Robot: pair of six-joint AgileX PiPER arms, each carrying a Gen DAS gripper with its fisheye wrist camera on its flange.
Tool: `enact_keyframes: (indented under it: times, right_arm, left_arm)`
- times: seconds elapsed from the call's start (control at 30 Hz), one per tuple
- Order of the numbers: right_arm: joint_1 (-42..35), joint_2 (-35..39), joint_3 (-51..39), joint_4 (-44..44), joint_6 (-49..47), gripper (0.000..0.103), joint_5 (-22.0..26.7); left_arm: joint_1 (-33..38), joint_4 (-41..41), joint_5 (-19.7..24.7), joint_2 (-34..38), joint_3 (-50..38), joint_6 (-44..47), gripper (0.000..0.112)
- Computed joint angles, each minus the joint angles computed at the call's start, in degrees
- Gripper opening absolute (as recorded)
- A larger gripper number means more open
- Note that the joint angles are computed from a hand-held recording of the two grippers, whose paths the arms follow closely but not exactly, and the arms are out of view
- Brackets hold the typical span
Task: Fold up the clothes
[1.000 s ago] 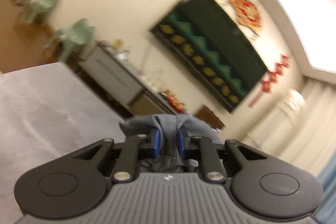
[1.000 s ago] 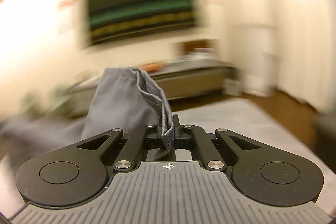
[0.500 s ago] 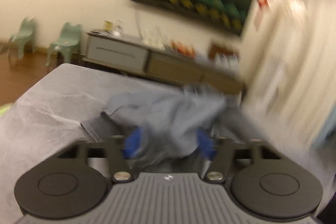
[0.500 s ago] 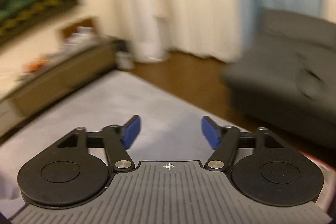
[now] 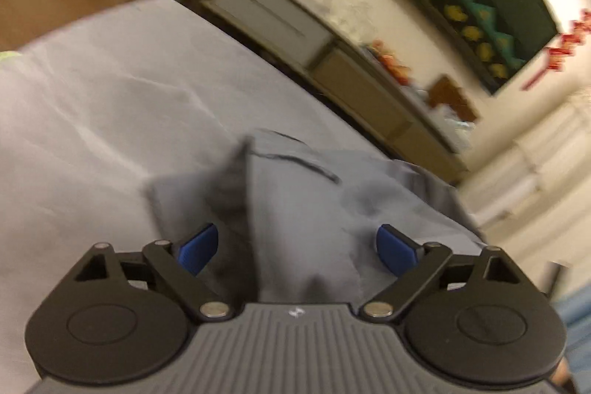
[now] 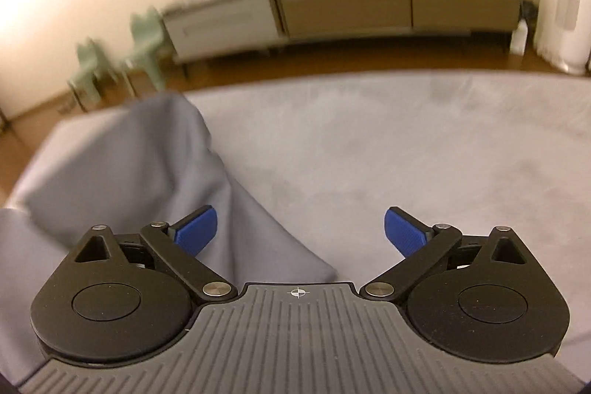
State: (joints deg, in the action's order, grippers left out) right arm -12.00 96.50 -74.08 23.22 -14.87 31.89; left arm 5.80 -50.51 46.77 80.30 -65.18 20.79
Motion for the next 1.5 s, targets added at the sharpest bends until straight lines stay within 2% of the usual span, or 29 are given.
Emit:
enact_keyframes:
  times: [0.07, 0.1, 0.13, 0.17, 0.2, 0.23, 0.27, 0.33, 0.4, 0.5, 0.57, 0.63, 0.7, 0.73, 0.8, 0.87, 0.9, 0.93, 0.97, 1.0, 1.07, 1.1, 1.13, 1.2, 1.3, 1.37, 1.4, 1.47, 1.5]
  right_arm:
    - [1.0, 4.0, -2.2, 4.0, -2.9, 0.095, 0.1]
    - [1.2, 4.8, -2.6, 8.5, -7.1, 0.095, 0.4]
    - [1.3, 5.9, -3.2, 13.3, -12.0, 0.093, 1.0]
    - [1.5, 7.1, -4.0, 17.5, -16.2, 0.091, 1.8]
    - [1.9, 8.6, -5.5, 19.5, -18.2, 0.080, 3.4]
    - [2.5, 10.4, -7.8, 19.2, -17.8, 0.048, 5.8]
    - [3.0, 12.5, -11.0, 17.6, -15.7, 0.032, 9.1]
    - [2.8, 13.2, -14.4, 16.7, -13.3, 0.011, 12.5]
    - [2.2, 12.7, -16.4, 16.9, -12.2, 0.002, 14.2]
    - [-1.7, 3.2, -10.8, 27.6, -16.9, 0.001, 11.0]
    - [-6.3, -8.3, -3.6, 39.0, -25.5, 0.000, 8.1]
    - [-12.3, -19.7, 0.7, 47.4, -35.5, 0.000, 9.2]
    - [-18.6, -29.2, 3.5, 47.6, -37.2, 0.000, 12.2]
    - [-20.9, -31.5, 3.9, 44.4, -36.4, 0.000, 15.5]
    - [-20.6, -33.5, 5.5, 33.0, -34.1, 0.003, 19.0]
    - [-16.5, -32.9, 8.3, 21.6, -29.6, 0.026, 16.3]
    - [-13.7, -31.5, 9.1, 16.5, -26.1, 0.054, 14.1]
    - [-11.3, -29.5, 9.5, 13.8, -23.6, 0.069, 12.1]
    - [-10.0, -27.2, 10.0, 13.1, -23.1, 0.077, 10.6]
    - [-8.4, -24.4, 9.7, 12.9, -22.9, 0.092, 8.8]
    - [-4.4, -17.9, 6.4, 10.5, -20.4, 0.098, 4.1]
    - [-2.5, -14.2, 3.7, 8.5, -18.2, 0.099, 3.2]
    - [-0.8, -10.0, 0.0, 6.5, -15.9, 0.100, 3.9]
    - [1.4, -2.7, -6.2, 4.3, -12.4, 0.100, 5.8]
    - [1.8, 4.5, -11.0, 8.1, -14.4, 0.100, 9.0]
    - [1.9, 9.8, -14.9, 12.4, -17.6, 0.100, 11.6]
    - [2.2, 12.4, -17.4, 14.1, -19.2, 0.095, 14.0]
    - [3.1, 17.3, -22.7, 15.1, -20.2, 0.070, 18.5]
    - [3.8, 18.7, -25.2, 12.9, -17.9, 0.023, 20.6]
  left_arm:
    - [-0.1, -5.0, 1.4, 0.5, 0.5, 5.3, 0.089]
    - [-0.4, -7.0, 2.8, 1.3, 0.0, 7.7, 0.072]
    - [-1.3, -9.1, 3.8, 1.7, 0.2, 10.0, 0.049]
    - [-2.8, -9.5, 4.2, 3.2, -0.7, 11.5, 0.039]
    - [-5.4, -7.6, 2.4, 3.4, -0.9, 11.4, 0.024]
    - [-8.2, -5.2, 0.6, 3.5, -1.3, 10.7, 0.015]
    - [-10.9, -2.5, -1.2, 3.7, -1.8, 9.8, 0.012]
    - [-15.2, 0.1, -5.1, 2.3, 0.1, 9.4, 0.006]
    - [-16.6, -1.3, -8.3, -0.5, 2.6, 11.7, 0.005]
    - [-12.7, -16.6, -9.2, -8.8, 9.0, 24.1, 0.004]
    - [-6.9, -28.1, -3.9, -14.6, 13.2, 33.5, 0.004]
    - [-0.3, -36.6, 5.8, -18.5, 17.0, 42.3, 0.004]
    - [1.1, -35.9, 12.9, -19.3, 17.4, 46.7, 0.006]
    - [-1.0, -32.4, 13.3, -19.4, 16.6, 48.0, 0.007]
    - [-9.2, -24.8, 9.1, -18.9, 15.4, 47.1, 0.013]
    - [-20.2, -15.8, 0.3, -17.7, 14.6, 40.5, 0.031]
    - [-25.2, -10.3, -4.4, -16.6, 13.7, 34.7, 0.037]
    - [-28.0, -6.0, -7.0, -15.8, 13.0, 29.6, 0.039]
    - [-29.8, -3.4, -8.8, -15.0, 12.7, 26.4, 0.041]
    - [-29.3, -3.1, -8.8, -15.0, 12.5, 24.8, 0.049]
    - [-25.6, -8.3, -7.8, -16.1, 13.8, 27.0, 0.062]
    - [-23.0, -12.1, -7.5, -17.6, 15.0, 28.3, 0.074]
    - [-19.6, -15.6, -6.7, -18.8, 16.2, 28.7, 0.091]
    - [-12.5, -20.2, -4.6, -18.5, 16.5, 26.7, 0.103]
    - [-4.3, -21.0, -2.6, -13.6, 13.8, 17.4, 0.103]
    - [-4.3, -18.5, -3.4, -8.2, 11.4, 10.7, 0.103]
    - [-6.5, -14.8, -4.5, -4.8, 8.8, 7.3, 0.102]
    - [-10.8, -7.3, -5.5, 1.5, 3.3, 1.7, 0.071]
    - [-12.9, -3.9, -5.5, 4.1, 0.7, -0.3, 0.035]
